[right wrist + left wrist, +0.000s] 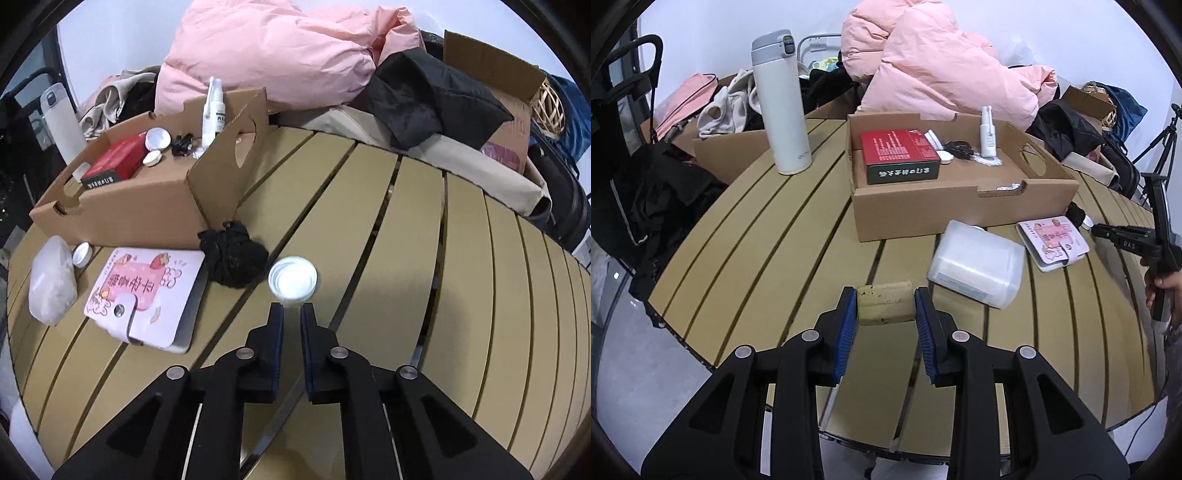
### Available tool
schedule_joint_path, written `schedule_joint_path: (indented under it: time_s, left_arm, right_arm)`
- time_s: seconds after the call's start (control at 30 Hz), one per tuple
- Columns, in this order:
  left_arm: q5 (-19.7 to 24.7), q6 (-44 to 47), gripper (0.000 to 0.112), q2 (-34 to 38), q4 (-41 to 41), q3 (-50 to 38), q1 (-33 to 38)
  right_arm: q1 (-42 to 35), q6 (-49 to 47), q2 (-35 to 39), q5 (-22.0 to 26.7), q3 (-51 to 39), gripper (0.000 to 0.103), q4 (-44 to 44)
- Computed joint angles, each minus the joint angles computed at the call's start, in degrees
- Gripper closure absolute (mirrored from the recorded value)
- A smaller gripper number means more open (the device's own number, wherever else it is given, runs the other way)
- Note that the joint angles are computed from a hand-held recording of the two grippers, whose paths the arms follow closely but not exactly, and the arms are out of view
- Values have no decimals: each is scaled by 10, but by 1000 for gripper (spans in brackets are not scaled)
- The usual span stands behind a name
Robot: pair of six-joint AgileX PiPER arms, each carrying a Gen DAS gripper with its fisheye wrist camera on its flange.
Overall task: Organize objects
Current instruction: 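Grasp the yellow sponge with the left tool while the right tool grasps a white round lid, then lower the sponge and lid into the cardboard tray and open both tools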
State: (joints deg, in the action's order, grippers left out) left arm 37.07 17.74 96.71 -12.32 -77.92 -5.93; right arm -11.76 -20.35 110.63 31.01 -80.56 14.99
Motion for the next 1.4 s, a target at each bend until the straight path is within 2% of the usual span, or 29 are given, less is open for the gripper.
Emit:
schedule_joint_path:
  time_s: [0.1, 0.2, 0.23, 0.3, 0.4, 0.43, 0.57, 0.63, 0.67, 0.73, 0.8, 0.87, 1.03, 1.1, 1.2, 1.3, 1.4]
  left_arm:
    - [6, -5, 84, 13, 1, -9, -1]
    - [3, -3, 84, 20, 3, -11, -5]
    - [1, -2, 84, 24, 4, -12, -7]
    - [0, -3, 84, 30, 5, -16, -9]
    - [-2, -13, 84, 41, 10, -22, -11]
    - [-1, -16, 84, 43, 11, -24, -12]
    - [4, -3, 84, 37, 3, -19, -14]
    - [10, -16, 84, 28, 19, -15, -17]
    - [15, -17, 84, 22, 19, -14, -16]
    - [22, 8, 84, -4, -7, -2, -6]
    - [27, 29, 84, -28, -24, 9, 2]
    - [41, 47, 84, -58, -39, 19, 13]
    - [97, 117, 84, -148, -107, 45, 57]
    - [130, 152, 84, -184, -140, 53, 86]
    - [179, 165, 84, -225, -165, 54, 130]
    - [216, 175, 84, -256, -190, 56, 177]
    - [221, 187, 84, -260, -201, 49, 190]
  right_arm:
    - [1, -8, 17, 14, -28, 77, 5]
    - [2, -21, 40, 33, -60, 61, 16]
    - [6, -12, 44, 25, -62, 59, 1]
    - [15, 22, 51, 17, -71, 59, -45]
    - [13, 26, 63, 13, -86, 59, -51]
    - [14, 37, 64, 7, -85, 71, -60]
    - [19, 30, 47, -10, -56, 72, -61]
    - [26, 58, 34, -17, -39, 72, -95]
    - [31, 81, 20, -21, -24, 72, -116]
    - [32, 73, -30, -36, 25, 72, -101]
    - [41, 57, -108, -52, 91, 72, -86]
    - [50, 67, -162, -45, 126, 72, -91]
    - [92, 124, -339, 25, 199, 72, -121]
    - [104, 124, -407, 72, 208, 72, -104]
    - [143, 168, -490, 130, 215, 72, -133]
    - [204, 232, -555, 185, 215, 72, -180]
    - [252, 276, -579, 216, 213, 72, -218]
